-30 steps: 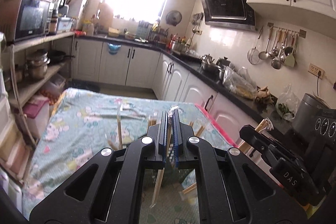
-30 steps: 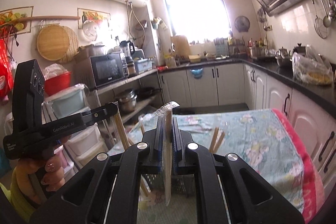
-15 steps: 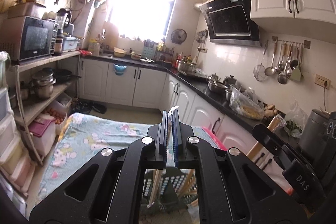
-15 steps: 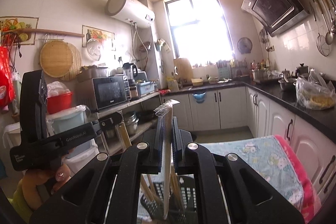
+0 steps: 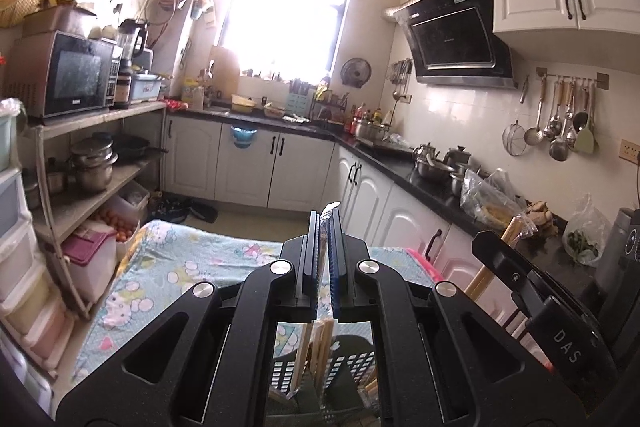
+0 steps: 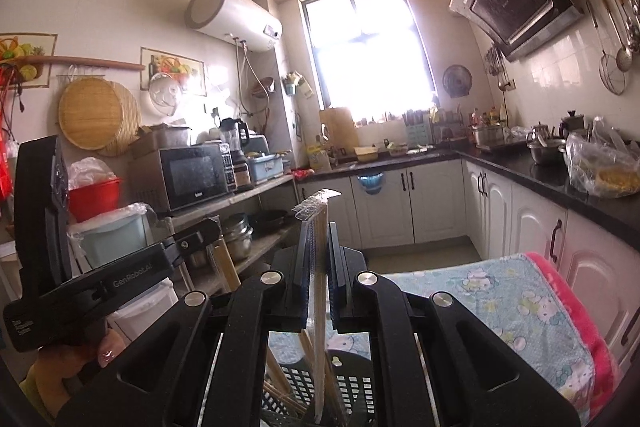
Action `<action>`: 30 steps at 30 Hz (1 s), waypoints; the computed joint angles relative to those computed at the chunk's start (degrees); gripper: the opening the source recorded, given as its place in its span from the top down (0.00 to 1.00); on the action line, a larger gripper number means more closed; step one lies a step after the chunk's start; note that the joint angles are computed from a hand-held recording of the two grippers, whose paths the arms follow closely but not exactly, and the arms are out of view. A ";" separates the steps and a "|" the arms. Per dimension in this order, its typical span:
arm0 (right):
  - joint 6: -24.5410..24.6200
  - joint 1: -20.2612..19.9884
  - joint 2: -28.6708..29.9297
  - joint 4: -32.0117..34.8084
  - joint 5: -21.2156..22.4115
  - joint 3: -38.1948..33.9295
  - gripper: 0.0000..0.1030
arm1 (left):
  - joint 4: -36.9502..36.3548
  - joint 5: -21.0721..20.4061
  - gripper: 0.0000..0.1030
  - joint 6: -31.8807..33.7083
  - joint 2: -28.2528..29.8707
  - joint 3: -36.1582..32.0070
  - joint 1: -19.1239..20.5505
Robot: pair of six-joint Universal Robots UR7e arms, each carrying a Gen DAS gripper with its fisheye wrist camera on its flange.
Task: Organize utensils
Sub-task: 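Lift the chopstick in the right tool over the caddy while the left tool carries its chopstick there, then open the right tool to drop its chopstick into the caddy while the left tool releases its own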
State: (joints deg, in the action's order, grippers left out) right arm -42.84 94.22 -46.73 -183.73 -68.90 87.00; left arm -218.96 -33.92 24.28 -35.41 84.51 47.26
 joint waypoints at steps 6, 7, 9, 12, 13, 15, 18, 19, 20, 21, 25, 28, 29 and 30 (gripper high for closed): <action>0.07 -0.42 2.42 -0.18 -1.19 -1.46 0.93 | 2.18 -0.45 0.98 -2.21 0.69 -0.30 1.79; 0.09 -0.55 2.88 -0.10 -1.37 -1.75 0.93 | 2.46 -0.60 0.98 -2.50 0.87 -0.36 2.03; 0.07 -0.72 3.40 -0.23 -1.88 -1.97 0.93 | 3.06 -0.86 0.98 -3.13 1.10 -0.35 2.48; -0.48 -0.99 4.26 -1.74 -2.40 -1.86 0.93 | 3.41 -1.06 0.98 -3.84 1.36 0.03 3.03; -0.60 -1.13 4.44 -2.17 -2.37 -1.81 0.92 | 3.58 -1.08 0.98 -4.19 1.46 0.17 3.23; -0.76 -1.31 4.85 -3.06 -2.46 -1.80 0.92 | 4.19 -1.08 0.98 -4.89 1.62 0.24 3.46; -0.88 -1.61 5.07 -3.29 -2.83 -1.77 0.92 | 4.82 -1.14 0.98 -5.67 1.88 0.37 3.72; -0.73 -1.71 5.05 -3.37 -3.00 -1.65 0.92 | 5.26 -1.12 0.98 -6.04 1.86 0.57 3.81; -0.63 -1.79 5.05 -3.34 -3.04 -1.69 0.92 | 5.51 -1.04 0.98 -6.28 1.84 0.73 3.86; -0.53 -1.88 5.01 -3.40 -3.07 -1.62 0.91 | 5.50 -0.97 0.98 -6.40 1.90 0.76 3.85; 0.05 -2.46 4.48 -2.79 -3.48 -1.22 0.77 | 6.78 -0.45 0.96 -8.16 1.61 1.69 3.85; 0.11 -2.91 3.92 -3.00 -3.99 -0.44 0.74 | 7.55 0.17 0.90 -9.63 1.24 2.58 3.79; 0.27 -3.06 3.66 -2.97 -4.16 -0.15 0.72 | 7.77 0.35 0.88 -10.30 1.05 3.01 3.75; 0.51 -3.18 3.43 -2.93 -4.29 0.13 0.70 | 7.96 0.39 0.85 -10.79 0.94 3.34 3.70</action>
